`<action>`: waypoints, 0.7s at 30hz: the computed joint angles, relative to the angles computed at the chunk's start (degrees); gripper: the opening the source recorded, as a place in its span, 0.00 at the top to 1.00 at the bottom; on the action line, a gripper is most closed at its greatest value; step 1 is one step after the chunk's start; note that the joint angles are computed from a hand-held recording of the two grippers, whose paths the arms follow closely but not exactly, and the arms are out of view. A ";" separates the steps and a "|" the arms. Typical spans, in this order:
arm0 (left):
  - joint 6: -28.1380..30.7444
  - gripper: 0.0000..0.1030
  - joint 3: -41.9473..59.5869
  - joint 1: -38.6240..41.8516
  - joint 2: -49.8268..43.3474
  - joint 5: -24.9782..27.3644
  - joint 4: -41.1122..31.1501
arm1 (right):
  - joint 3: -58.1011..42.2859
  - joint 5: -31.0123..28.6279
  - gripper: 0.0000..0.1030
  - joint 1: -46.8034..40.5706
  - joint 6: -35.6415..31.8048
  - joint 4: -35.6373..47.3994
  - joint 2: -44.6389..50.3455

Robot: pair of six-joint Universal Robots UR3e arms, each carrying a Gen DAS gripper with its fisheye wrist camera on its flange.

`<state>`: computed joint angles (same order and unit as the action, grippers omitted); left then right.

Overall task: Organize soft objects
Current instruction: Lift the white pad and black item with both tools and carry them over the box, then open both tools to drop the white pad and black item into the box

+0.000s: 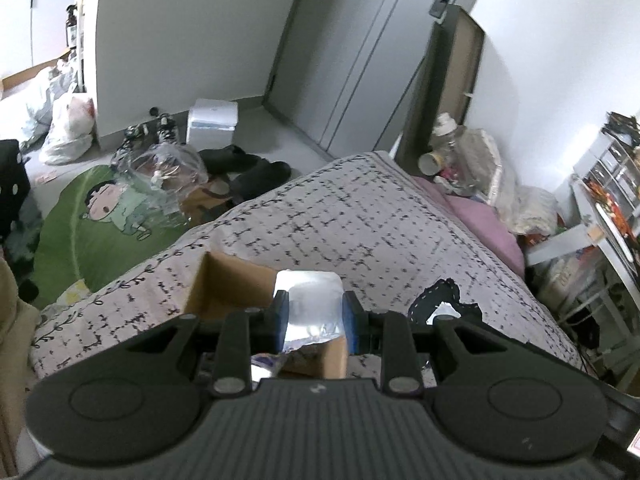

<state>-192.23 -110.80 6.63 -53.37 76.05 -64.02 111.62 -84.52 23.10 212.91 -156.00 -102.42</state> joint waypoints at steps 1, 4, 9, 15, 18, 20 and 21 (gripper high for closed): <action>0.71 0.74 -0.02 1.17 -0.05 -0.70 -0.43 | -0.90 0.11 0.84 0.37 0.12 -0.08 1.28; 2.51 0.74 -0.23 4.00 -0.60 -2.39 -0.91 | -3.75 -0.02 0.84 1.43 0.11 0.34 4.53; 4.48 0.74 -0.57 7.78 -1.86 -4.78 -1.45 | -8.22 0.60 0.84 2.18 -0.10 1.78 8.43; 3.73 0.69 1.45 7.57 -5.97 -2.72 -2.36 | -12.59 2.51 0.84 2.24 -0.45 2.70 12.68; 4.68 0.65 4.22 7.69 -8.47 -1.48 -5.11 | -14.51 3.71 0.84 2.69 -0.29 3.11 14.97; 5.39 0.63 5.04 9.28 -8.36 -1.44 -6.20 | -16.21 4.40 0.84 3.12 -0.43 4.05 16.57; 5.85 0.61 5.25 10.57 -7.76 -1.80 -6.78 | -17.03 4.91 0.84 3.23 -0.52 4.38 17.31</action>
<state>-186.39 -105.55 17.21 -61.14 74.25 -70.80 94.58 -79.62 26.33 212.39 -151.62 -85.11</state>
